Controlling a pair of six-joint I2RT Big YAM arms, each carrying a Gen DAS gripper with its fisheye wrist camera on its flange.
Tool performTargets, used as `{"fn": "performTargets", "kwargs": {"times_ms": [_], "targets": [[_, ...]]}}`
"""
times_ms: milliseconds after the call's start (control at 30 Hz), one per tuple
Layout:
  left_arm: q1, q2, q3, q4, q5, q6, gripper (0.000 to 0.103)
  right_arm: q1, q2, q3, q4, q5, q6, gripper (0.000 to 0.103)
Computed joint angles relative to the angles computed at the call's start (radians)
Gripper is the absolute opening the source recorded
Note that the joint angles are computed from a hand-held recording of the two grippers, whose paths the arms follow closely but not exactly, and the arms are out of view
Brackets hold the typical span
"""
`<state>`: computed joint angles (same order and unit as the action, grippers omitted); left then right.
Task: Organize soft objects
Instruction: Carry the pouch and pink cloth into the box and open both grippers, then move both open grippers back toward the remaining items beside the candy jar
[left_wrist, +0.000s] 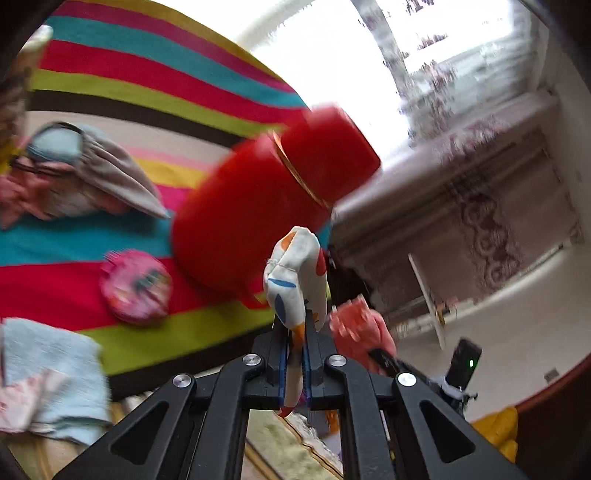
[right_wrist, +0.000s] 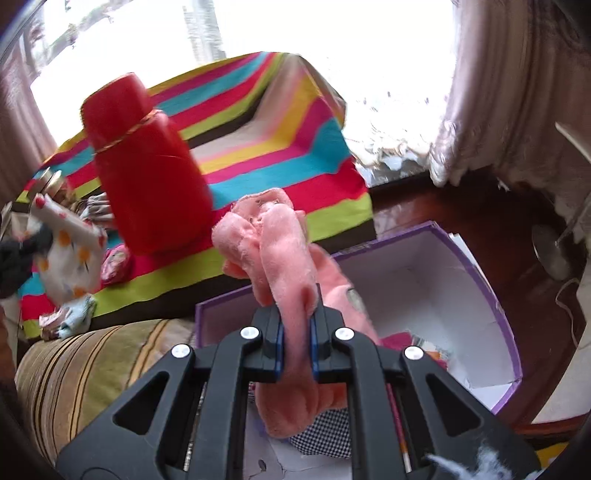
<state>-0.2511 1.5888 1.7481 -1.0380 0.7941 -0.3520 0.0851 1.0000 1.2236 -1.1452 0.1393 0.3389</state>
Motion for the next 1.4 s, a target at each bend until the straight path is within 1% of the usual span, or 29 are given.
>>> {"fn": "performTargets", "kwargs": {"times_ms": [100, 267, 300, 333, 367, 400, 433, 500, 533, 567, 633, 700, 767, 800, 867, 933, 967, 1033, 1067, 1133, 1200, 1267, 1400], "targets": [[-0.069, 0.028, 0.024, -0.082, 0.007, 0.062, 0.007, -0.021, 0.002, -0.009, -0.003, 0.028, -0.004, 0.013], [-0.158, 0.07, 0.065, -0.136, -0.007, 0.092, 0.007, -0.036, -0.012, -0.024, -0.005, 0.064, 0.0, 0.013], [-0.174, 0.082, 0.078, -0.158, -0.004, 0.105, 0.011, -0.034, -0.016, -0.024, -0.012, 0.087, 0.007, 0.018], [-0.189, 0.099, 0.099, -0.192, 0.0, 0.126, 0.021, -0.034, -0.016, -0.02, -0.027, 0.112, 0.01, 0.025], [-0.21, 0.115, 0.121, -0.227, -0.019, 0.145, 0.028, -0.034, -0.021, -0.02, -0.035, 0.126, 0.012, 0.047], [-0.221, 0.115, 0.121, -0.234, -0.038, 0.153, 0.038, -0.037, -0.029, -0.024, -0.036, 0.131, 0.016, 0.067], [-0.226, 0.11, 0.116, -0.228, -0.043, 0.161, 0.043, -0.037, -0.038, -0.027, -0.037, 0.142, 0.021, 0.07], [-0.231, 0.1, 0.113, -0.233, -0.061, 0.19, 0.043, -0.029, -0.046, -0.024, -0.048, 0.169, 0.02, 0.073], [-0.224, 0.088, 0.104, -0.23, -0.074, 0.205, 0.044, -0.027, -0.043, -0.02, -0.054, 0.174, 0.017, 0.074], [-0.216, 0.075, 0.095, -0.213, -0.083, 0.202, 0.045, -0.025, -0.041, -0.014, -0.06, 0.166, 0.017, 0.074], [-0.202, 0.055, 0.083, -0.18, -0.108, 0.18, 0.054, -0.016, -0.053, -0.012, -0.049, 0.149, 0.013, 0.074], [-0.185, 0.022, 0.052, -0.143, -0.142, 0.187, 0.055, 0.001, -0.064, -0.016, -0.03, 0.143, 0.001, 0.081], [-0.178, -0.019, 0.014, -0.097, -0.207, 0.187, 0.057, 0.022, -0.055, -0.006, -0.027, 0.147, 0.004, 0.081], [-0.166, -0.04, -0.007, -0.078, -0.234, 0.184, 0.06, 0.035, -0.055, 0.001, -0.02, 0.141, 0.003, 0.081], [-0.143, -0.065, -0.027, -0.061, -0.278, 0.177, 0.062, 0.066, -0.052, 0.016, -0.011, 0.131, 0.0, 0.081], [-0.115, -0.103, -0.057, -0.048, -0.315, 0.187, 0.063, 0.104, -0.047, 0.029, 0.01, 0.123, -0.029, 0.081], [-0.095, -0.126, -0.074, -0.042, -0.34, 0.201, 0.064, 0.125, -0.035, 0.042, 0.013, 0.118, -0.045, 0.081], [-0.05, -0.174, -0.117, -0.023, -0.389, 0.213, 0.076, 0.168, -0.018, 0.066, 0.012, 0.12, -0.068, 0.081], [-0.025, -0.197, -0.138, -0.015, -0.405, 0.209, 0.078, 0.198, -0.024, 0.066, 0.03, 0.131, -0.076, 0.081], [0.033, -0.227, -0.166, -0.008, -0.406, 0.205, 0.079, 0.254, -0.023, 0.072, 0.042, 0.142, -0.085, 0.082], [0.083, -0.246, -0.18, -0.024, -0.442, 0.205, 0.079, 0.305, -0.003, 0.085, 0.055, 0.14, -0.109, 0.083], [0.133, -0.267, -0.196, -0.04, -0.487, 0.207, 0.079, 0.359, 0.045, 0.124, 0.056, 0.115, -0.154, 0.083], [0.221, -0.33, -0.25, -0.025, -0.541, 0.165, 0.08, 0.468, 0.12, 0.188, 0.133, 0.045, -0.258, 0.083]]}}
